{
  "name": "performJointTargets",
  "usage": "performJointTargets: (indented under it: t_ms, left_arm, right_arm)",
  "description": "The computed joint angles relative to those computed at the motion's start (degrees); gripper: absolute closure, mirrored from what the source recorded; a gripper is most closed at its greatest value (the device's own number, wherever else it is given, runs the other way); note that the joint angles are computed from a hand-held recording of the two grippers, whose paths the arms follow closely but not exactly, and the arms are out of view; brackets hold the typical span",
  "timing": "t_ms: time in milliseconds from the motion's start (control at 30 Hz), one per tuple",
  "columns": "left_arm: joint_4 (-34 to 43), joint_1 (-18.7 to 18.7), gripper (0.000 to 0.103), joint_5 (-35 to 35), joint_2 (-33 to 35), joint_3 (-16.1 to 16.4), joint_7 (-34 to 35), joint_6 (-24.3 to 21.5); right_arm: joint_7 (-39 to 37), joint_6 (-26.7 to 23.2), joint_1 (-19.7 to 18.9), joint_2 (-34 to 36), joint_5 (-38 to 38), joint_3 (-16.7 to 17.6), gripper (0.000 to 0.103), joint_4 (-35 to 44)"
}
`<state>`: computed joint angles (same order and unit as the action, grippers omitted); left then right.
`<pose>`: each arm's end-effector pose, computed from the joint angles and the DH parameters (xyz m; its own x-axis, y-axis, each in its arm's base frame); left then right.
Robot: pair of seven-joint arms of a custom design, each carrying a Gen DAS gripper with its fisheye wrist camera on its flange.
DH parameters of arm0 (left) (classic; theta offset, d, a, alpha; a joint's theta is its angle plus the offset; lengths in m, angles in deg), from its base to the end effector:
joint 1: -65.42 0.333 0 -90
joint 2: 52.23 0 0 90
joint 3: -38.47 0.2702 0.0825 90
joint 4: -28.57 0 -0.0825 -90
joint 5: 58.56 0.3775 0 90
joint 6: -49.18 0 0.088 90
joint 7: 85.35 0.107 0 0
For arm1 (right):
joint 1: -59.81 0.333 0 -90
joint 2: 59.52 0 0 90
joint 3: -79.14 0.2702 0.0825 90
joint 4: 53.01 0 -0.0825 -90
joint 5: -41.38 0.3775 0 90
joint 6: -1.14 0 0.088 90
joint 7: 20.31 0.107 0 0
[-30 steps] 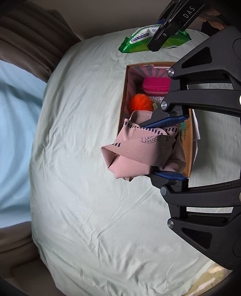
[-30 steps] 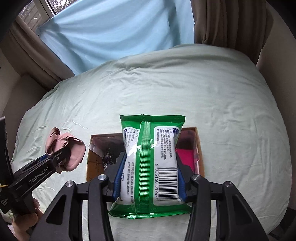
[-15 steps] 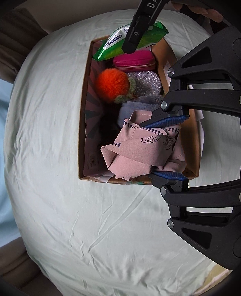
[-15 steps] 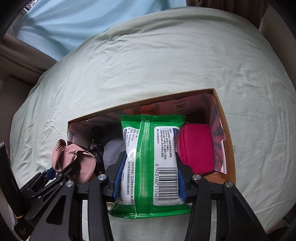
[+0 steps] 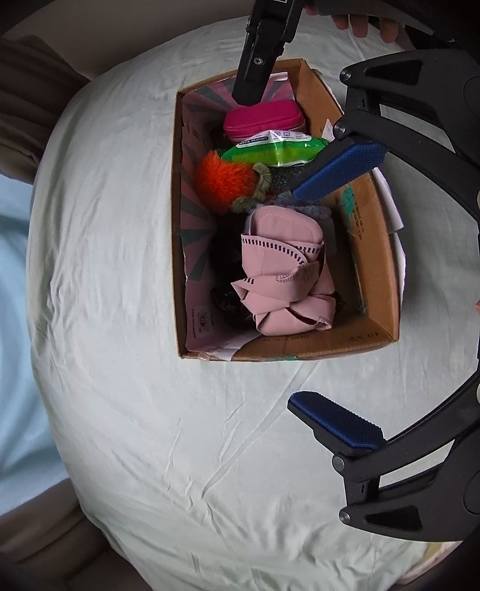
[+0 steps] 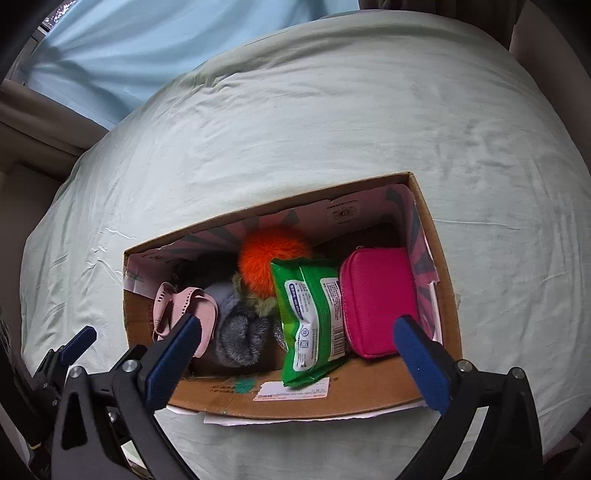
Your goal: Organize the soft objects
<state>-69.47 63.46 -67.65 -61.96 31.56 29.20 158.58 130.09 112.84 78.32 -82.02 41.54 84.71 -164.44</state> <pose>0.5226 -0.0984 0.6386 -0.5276 -0.8492 -0.0224 -0.7809 0.4952 -0.3806 0.4275 0.1999 0.6381 -0.5321 -0.7847 -0.3180 -0.7636 0.6070 -0.2202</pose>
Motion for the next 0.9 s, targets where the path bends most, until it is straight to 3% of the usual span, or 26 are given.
performJointTargets:
  t_ms: [333, 533, 733, 900]
  left_arm:
    - [0.95, 0.00, 0.000, -0.08, -3.58, 0.01, -1.60, -1.70]
    - [8.27, 0.03, 0.000, -1.34, -4.45, 0.39, -4.37, -6.98]
    - [18.46, -0.16, 0.000, -2.99, -4.76, 0.61, -8.04, -11.39]
    - [28.47, -0.62, 0.000, -4.68, -4.12, 0.76, -11.40, -14.54]
  right_arm:
    - [-0.83, -1.53, -0.02, -2.03, -1.39, 0.36, 0.000, 1.40]
    - [-3.83, -5.27, -0.11, -4.38, -3.74, 0.93, 0.000, 5.52]
    - [-7.37, -12.30, -0.94, -6.33, -6.79, 2.07, 0.000, 14.22]
    - [-9.91, -21.41, -2.80, -5.65, -12.64, 5.08, 0.000, 25.71]
